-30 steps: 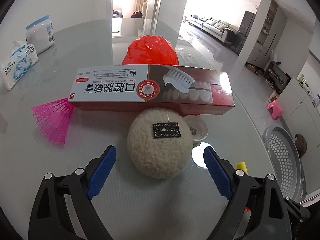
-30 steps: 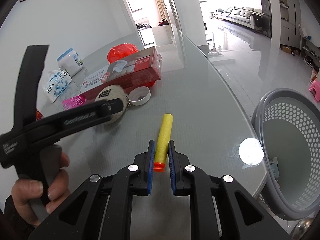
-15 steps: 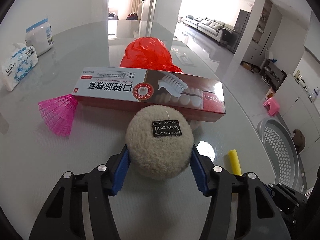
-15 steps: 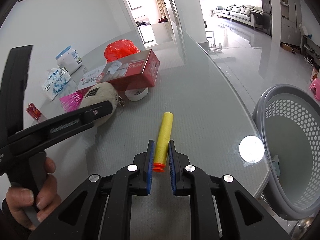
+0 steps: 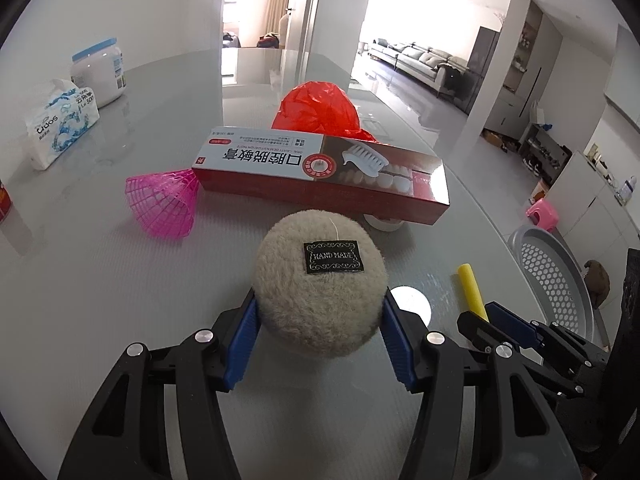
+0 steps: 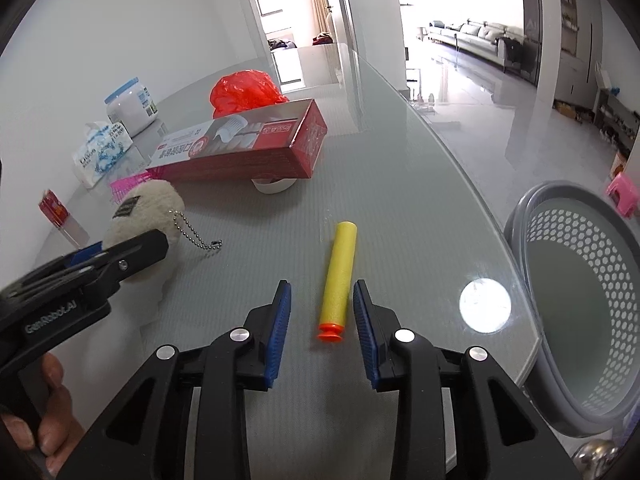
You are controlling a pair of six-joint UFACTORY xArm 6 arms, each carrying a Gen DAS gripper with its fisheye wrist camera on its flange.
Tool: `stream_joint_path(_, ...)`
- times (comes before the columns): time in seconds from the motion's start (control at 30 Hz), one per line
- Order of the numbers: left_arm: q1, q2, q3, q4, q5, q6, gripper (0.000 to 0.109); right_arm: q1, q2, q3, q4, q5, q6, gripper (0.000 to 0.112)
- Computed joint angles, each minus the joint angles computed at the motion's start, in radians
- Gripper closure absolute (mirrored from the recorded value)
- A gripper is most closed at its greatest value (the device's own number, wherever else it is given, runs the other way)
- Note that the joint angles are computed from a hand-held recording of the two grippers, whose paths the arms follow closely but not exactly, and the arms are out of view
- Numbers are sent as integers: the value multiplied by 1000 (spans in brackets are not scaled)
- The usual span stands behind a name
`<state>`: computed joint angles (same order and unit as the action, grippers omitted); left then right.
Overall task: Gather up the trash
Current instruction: 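Carry the ball and foam stick in both tools over the grey basket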
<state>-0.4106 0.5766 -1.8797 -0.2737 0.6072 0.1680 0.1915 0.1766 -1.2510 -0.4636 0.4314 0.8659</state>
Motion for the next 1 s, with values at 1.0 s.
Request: stream_joint_path(1.0,-203,109,-233,-92,102,188,53,-260,-463,473,-228,-121,326,100)
